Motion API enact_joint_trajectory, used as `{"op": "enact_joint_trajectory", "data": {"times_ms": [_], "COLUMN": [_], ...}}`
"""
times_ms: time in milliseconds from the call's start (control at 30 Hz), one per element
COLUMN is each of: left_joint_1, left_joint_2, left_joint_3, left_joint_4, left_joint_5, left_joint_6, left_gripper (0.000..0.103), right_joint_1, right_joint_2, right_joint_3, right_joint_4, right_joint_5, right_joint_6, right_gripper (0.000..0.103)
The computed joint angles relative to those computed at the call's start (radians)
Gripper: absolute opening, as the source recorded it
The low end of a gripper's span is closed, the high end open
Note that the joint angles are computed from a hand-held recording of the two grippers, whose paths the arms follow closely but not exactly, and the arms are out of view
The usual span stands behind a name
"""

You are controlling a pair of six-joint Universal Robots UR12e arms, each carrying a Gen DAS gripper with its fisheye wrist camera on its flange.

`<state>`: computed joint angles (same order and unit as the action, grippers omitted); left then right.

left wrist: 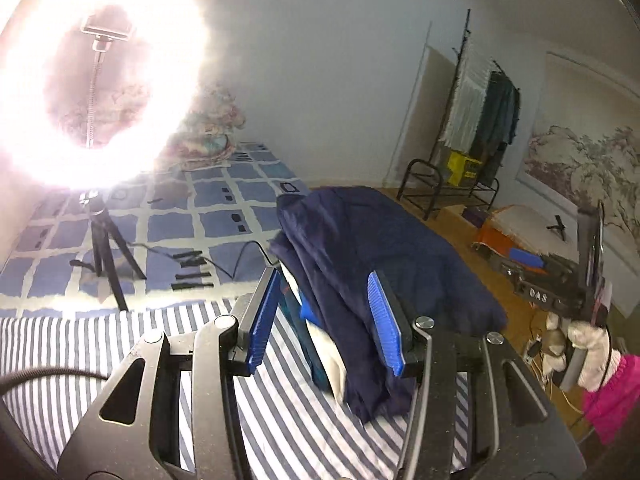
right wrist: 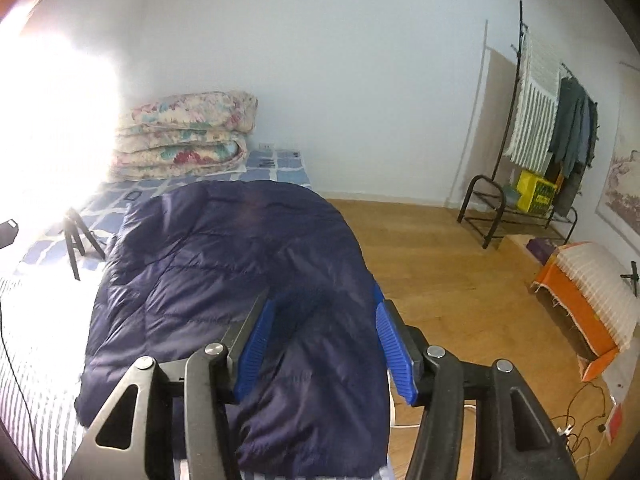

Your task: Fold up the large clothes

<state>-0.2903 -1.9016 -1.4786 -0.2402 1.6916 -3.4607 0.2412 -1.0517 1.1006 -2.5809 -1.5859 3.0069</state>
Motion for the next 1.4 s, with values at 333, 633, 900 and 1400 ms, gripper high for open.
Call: {"op": "enact_joint_trajectory", "data": {"times_ms": [333,633,900,1400], "left_joint_1": [-0.092,-0.247,-0.396,-0.547], "left_joint_2": [0.188,0.381,0.494,0.567], "left_joint_3": [-0.122,-0.172,-0.18,-0.276], "left_joint_4": [-0.066,-0.146,-0.178,-0.274], "left_joint_5": [0.128,0.361,0.493,0.627], "left_joint_6": [-0.001,0.01,0.005,-0.117], "left_gripper": [0.048,0.048,0.048,0.067], "right_joint_1": [0.009,0.04,0.109,0.172], "right_joint_2": [-0.194,-0.407,-0.563,-0.717], "right_joint_3": [0.192,0.289,0.349,0.502], "right_joint_4": [-0.078,-0.063,-0.017,-0.005], "right_joint_5": [0.037,0.102,0.097,0.051], "right_joint_6": [0.072,0.048,0.02,0.068], "right_gripper": [0.056,0.062,0.069,0.089]}}
